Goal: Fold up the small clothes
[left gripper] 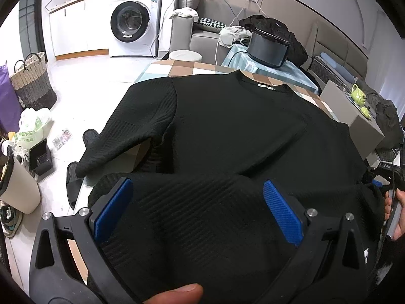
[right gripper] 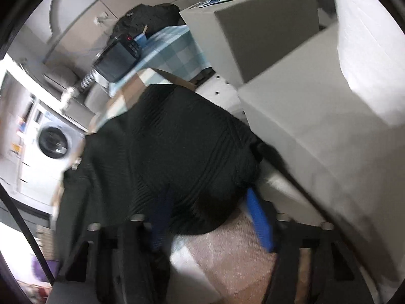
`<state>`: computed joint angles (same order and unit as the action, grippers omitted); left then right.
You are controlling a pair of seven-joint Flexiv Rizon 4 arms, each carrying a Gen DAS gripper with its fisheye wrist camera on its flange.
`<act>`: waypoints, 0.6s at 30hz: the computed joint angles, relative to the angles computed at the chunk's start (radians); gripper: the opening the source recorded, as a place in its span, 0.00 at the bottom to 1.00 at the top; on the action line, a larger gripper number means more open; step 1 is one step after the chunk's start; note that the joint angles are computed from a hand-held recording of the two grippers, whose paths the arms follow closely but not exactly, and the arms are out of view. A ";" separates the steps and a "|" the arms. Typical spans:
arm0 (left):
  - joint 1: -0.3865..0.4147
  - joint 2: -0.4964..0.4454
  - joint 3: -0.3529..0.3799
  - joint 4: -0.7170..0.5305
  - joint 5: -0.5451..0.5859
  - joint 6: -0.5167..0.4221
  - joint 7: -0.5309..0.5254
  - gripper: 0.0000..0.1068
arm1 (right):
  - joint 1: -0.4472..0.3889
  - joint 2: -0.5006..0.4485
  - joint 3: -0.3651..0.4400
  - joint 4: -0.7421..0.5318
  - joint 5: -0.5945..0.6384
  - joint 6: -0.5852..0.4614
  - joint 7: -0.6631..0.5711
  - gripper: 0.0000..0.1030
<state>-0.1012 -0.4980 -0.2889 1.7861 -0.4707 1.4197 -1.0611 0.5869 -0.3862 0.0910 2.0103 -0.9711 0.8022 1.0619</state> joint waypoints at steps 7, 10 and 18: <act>0.020 -0.008 -0.015 0.012 -0.009 0.024 -0.005 0.95 | 0.047 -0.021 0.014 -0.114 0.109 -0.234 -0.186 0.11; 0.039 -0.006 -0.029 0.024 -0.018 0.032 0.004 0.95 | 0.073 -0.025 -0.010 -0.160 -0.017 -0.296 -0.237 0.10; 0.082 0.025 -0.062 0.079 -0.037 0.090 0.025 0.95 | -0.018 -0.284 -0.037 -0.493 -0.208 0.246 -0.767 0.10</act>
